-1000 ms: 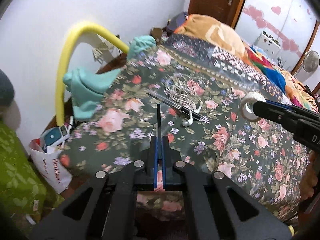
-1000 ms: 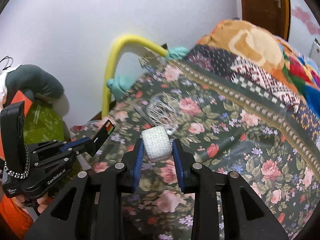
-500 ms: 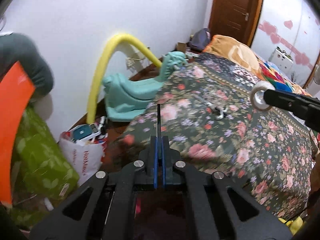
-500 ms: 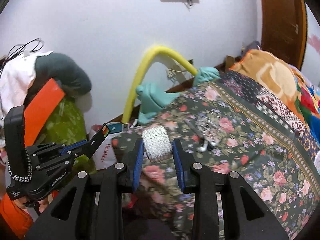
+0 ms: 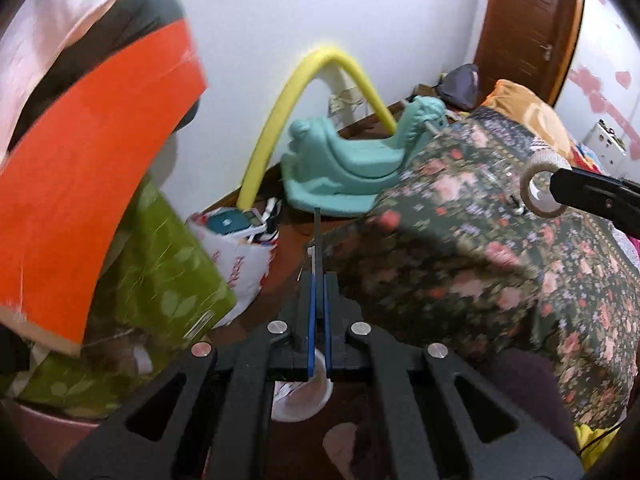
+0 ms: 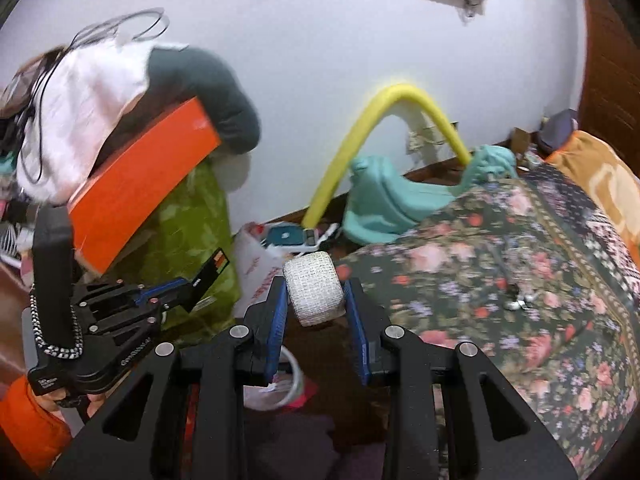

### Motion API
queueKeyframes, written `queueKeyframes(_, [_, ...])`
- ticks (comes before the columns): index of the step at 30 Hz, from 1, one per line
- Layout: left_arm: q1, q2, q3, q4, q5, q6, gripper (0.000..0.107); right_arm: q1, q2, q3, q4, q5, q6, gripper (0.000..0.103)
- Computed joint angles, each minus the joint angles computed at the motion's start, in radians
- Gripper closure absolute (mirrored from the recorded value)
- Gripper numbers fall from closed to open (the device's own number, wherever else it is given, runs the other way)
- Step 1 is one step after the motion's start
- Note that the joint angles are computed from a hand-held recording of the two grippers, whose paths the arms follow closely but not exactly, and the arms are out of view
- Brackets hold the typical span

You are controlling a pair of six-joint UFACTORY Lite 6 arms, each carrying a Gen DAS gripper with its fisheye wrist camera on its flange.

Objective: Collect trash
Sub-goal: 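Carry both held items with both tools down over the white bowl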

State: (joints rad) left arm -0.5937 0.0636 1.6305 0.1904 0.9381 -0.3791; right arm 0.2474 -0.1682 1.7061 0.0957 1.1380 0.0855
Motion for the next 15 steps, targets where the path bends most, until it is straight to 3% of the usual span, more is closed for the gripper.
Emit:
queueKeyframes(6, [0.117,-0.126,-0.241,-0.075,-0.077,0.101,0.105,0.208,0.053,-0.065,-0.088,-0.052,0.146,0.076])
queueKeyframes(15, [0.257,-0.203,-0.505,-0.207,-0.178,0.256,0.105,0.345,0.194,-0.18,-0.053,-0.122,0.214,0.076])
